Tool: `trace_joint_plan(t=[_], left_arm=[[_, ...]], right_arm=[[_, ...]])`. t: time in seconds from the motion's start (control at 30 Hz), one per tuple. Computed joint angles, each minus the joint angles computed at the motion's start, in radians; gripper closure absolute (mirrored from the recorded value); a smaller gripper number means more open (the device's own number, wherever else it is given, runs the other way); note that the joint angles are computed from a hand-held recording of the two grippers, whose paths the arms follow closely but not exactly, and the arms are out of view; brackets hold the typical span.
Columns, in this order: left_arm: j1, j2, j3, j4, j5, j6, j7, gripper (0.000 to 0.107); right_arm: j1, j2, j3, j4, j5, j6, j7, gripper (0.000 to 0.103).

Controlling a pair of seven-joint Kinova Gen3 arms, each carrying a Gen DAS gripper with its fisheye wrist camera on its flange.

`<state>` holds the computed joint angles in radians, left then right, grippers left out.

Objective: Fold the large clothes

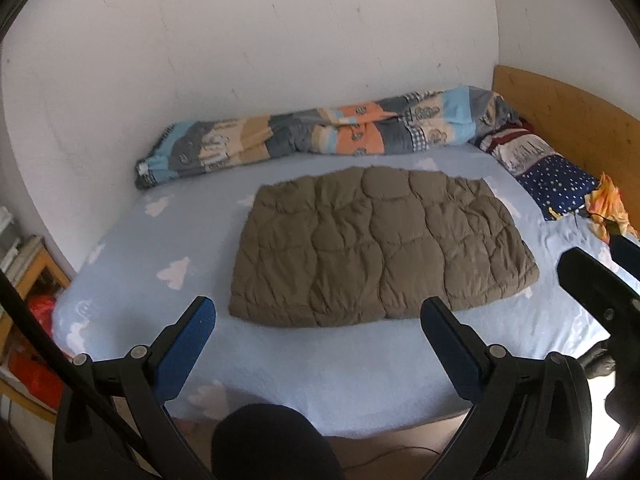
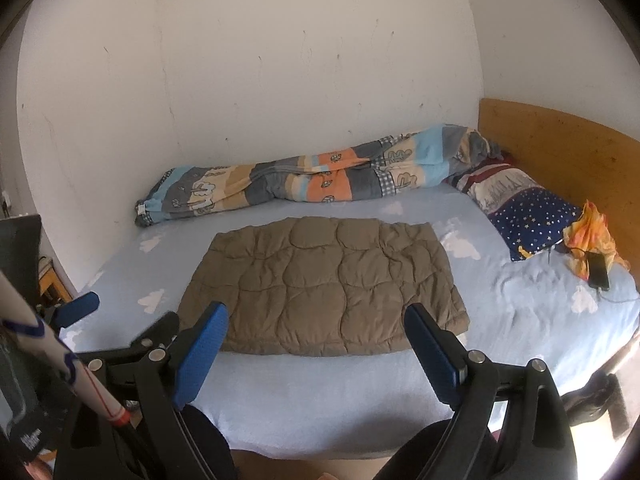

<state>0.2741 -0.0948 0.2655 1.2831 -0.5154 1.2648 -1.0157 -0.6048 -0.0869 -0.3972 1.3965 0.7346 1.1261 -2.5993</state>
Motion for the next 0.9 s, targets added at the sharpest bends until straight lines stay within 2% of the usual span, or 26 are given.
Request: trace_joint_plan(t=[0.4, 0.9], left_arm=[[0.011, 0.012, -0.004, 0.017, -0.033, 0.012, 0.011, 0.005], [0.032, 0.006, 0.018, 0.024, -0.067, 0.021, 0.028, 0.005]], right_arm=[[-0.037, 0.044, 0.042, -0.018, -0.026, -0.002, 0.034, 0.010], [-0.043, 0.031, 0.028, -0.001, 0.001, 0.020, -0.005, 0.010]])
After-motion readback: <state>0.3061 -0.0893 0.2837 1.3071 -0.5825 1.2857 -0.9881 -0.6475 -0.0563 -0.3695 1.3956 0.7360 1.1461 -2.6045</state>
